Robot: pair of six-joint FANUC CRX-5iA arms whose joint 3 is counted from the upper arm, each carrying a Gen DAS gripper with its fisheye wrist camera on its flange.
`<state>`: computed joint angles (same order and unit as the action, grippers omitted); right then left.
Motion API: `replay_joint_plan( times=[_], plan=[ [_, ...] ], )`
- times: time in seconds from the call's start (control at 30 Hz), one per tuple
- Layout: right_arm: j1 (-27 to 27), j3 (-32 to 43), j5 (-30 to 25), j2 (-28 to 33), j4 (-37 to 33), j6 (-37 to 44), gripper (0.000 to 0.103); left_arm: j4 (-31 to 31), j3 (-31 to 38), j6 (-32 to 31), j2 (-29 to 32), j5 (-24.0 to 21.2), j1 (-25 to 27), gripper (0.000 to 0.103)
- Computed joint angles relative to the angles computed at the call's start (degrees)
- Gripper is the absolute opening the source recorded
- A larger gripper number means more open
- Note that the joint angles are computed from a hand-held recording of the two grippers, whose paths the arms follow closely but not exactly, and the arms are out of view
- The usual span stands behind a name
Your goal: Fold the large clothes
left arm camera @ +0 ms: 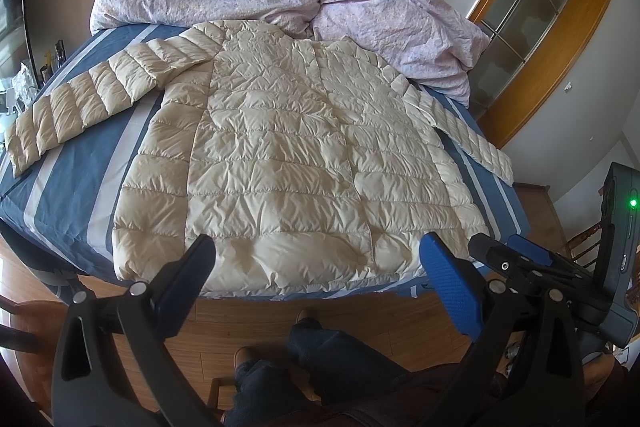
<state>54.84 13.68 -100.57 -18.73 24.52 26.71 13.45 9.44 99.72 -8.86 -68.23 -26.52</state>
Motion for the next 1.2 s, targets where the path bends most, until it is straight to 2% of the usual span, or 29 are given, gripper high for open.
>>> replay_joint_plan(
  times=[0.77,1.07,1.2],
  plan=[
    [-1.1,0.2,1.2,0.4,-0.8,0.3,0.102,0.1,0.0,-0.1,0.0,0.0,0.0,0.101],
    [-5.5,0.4,3.5,1.5,-3.5,2.2,0.102,-1.1,1.8,0.8,2.3,-0.3,-0.3,0.101],
    [-9.3,-0.5,5.7,1.6,-4.1,2.9,0.102,-4.9,5.1,2.4,5.1,-0.6,-0.5,0.101]
  ],
)
